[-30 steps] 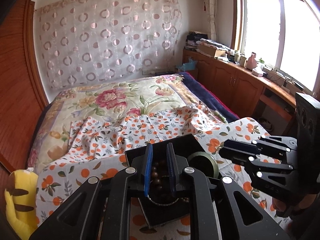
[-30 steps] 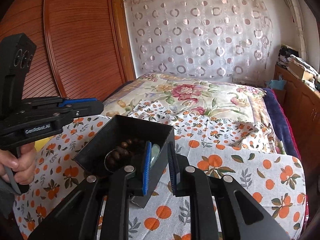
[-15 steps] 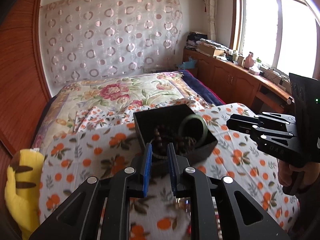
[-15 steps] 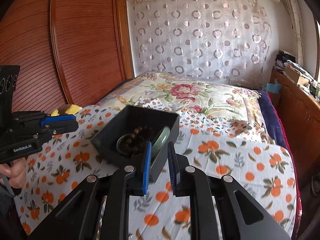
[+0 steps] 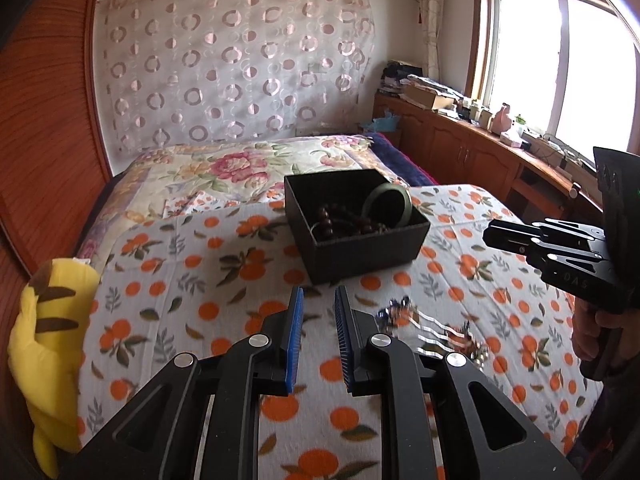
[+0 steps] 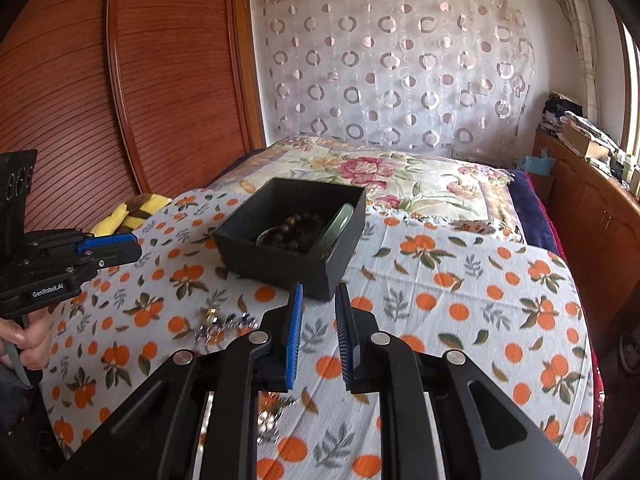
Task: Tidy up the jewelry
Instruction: 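Withdraw both open grippers from the box back toward the jewelry pile, then close the right gripper on the silver hairpins while the left grasps the pearl necklace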
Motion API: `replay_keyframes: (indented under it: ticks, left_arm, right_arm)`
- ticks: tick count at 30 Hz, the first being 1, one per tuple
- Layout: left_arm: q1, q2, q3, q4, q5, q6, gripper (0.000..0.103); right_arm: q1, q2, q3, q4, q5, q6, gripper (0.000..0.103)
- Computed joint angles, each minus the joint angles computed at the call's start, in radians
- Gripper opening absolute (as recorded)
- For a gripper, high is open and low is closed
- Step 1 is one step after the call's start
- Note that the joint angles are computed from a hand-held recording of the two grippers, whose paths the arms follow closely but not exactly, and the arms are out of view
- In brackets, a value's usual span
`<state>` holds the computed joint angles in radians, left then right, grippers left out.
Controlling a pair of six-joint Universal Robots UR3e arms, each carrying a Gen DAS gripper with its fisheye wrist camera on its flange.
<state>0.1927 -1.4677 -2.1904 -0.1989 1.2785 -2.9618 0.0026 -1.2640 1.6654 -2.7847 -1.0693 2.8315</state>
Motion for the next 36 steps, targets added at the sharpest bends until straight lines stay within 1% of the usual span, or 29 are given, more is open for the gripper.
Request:
replay_keyframes:
  ticks: [2, 3, 5, 8, 10, 13, 15, 18, 21, 24, 26, 30, 31, 32, 36]
  left_arm:
    - [0.003, 0.021, -0.037, 0.014, 0.003, 0.003, 0.015]
    - [0.006, 0.028, -0.049, 0.018, 0.004, 0.005, 0.015]
    - [0.02, 0.045, -0.075, 0.013, -0.006, 0.011, 0.016]
    - [0.036, 0.058, -0.112, 0.019, -0.007, 0.028, 0.028]
    - [0.047, 0.067, -0.133, 0.016, -0.007, 0.039, 0.028]
    - [0.063, 0.082, -0.158, 0.006, -0.014, 0.053, 0.031]
    - [0.075, 0.089, -0.178, 0.007, -0.02, 0.064, 0.034]
    - [0.078, 0.079, -0.191, 0.012, -0.018, 0.073, 0.037]
    - [0.072, 0.059, -0.198, 0.022, -0.012, 0.076, 0.038]
    - [0.066, 0.057, -0.208, 0.031, -0.015, 0.076, 0.039]
    - [0.07, 0.068, -0.22, 0.032, -0.027, 0.074, 0.04]
    - [0.07, 0.075, -0.234, 0.029, -0.043, 0.068, 0.04]
    - [0.067, 0.071, -0.234, 0.03, -0.043, 0.067, 0.04]
    - [0.062, 0.068, -0.235, 0.03, -0.042, 0.065, 0.04]
    - [0.029, 0.052, -0.223, 0.028, -0.033, 0.064, 0.04]
  right_arm:
    - [0.007, -0.005, 0.022, -0.005, -0.007, -0.005, 0.02]
    - [0.012, -0.006, 0.033, -0.009, -0.01, -0.004, 0.029]
    - [0.018, -0.003, 0.048, -0.015, -0.011, -0.004, 0.038]
    - [0.034, 0.012, 0.047, -0.004, -0.01, -0.007, 0.04]
    - [0.052, 0.027, 0.037, 0.013, -0.012, -0.014, 0.042]
    - [0.079, 0.051, 0.012, 0.052, -0.006, -0.025, 0.048]
    - [0.106, 0.07, -0.013, 0.084, -0.012, -0.039, 0.057]
    - [0.139, 0.093, -0.045, 0.115, -0.023, -0.058, 0.06]
    - [0.171, 0.123, -0.082, 0.142, -0.045, -0.067, 0.061]
    - [0.191, 0.158, -0.141, 0.203, -0.063, -0.08, 0.063]
    - [0.202, 0.185, -0.18, 0.225, -0.087, -0.072, 0.063]
    - [0.213, 0.219, -0.227, 0.252, -0.096, -0.083, 0.064]
    - [0.22, 0.225, -0.235, 0.252, -0.107, -0.089, 0.063]
    - [0.226, 0.228, -0.237, 0.244, -0.118, -0.095, 0.055]
    - [0.225, 0.227, -0.226, 0.221, -0.119, -0.108, 0.054]
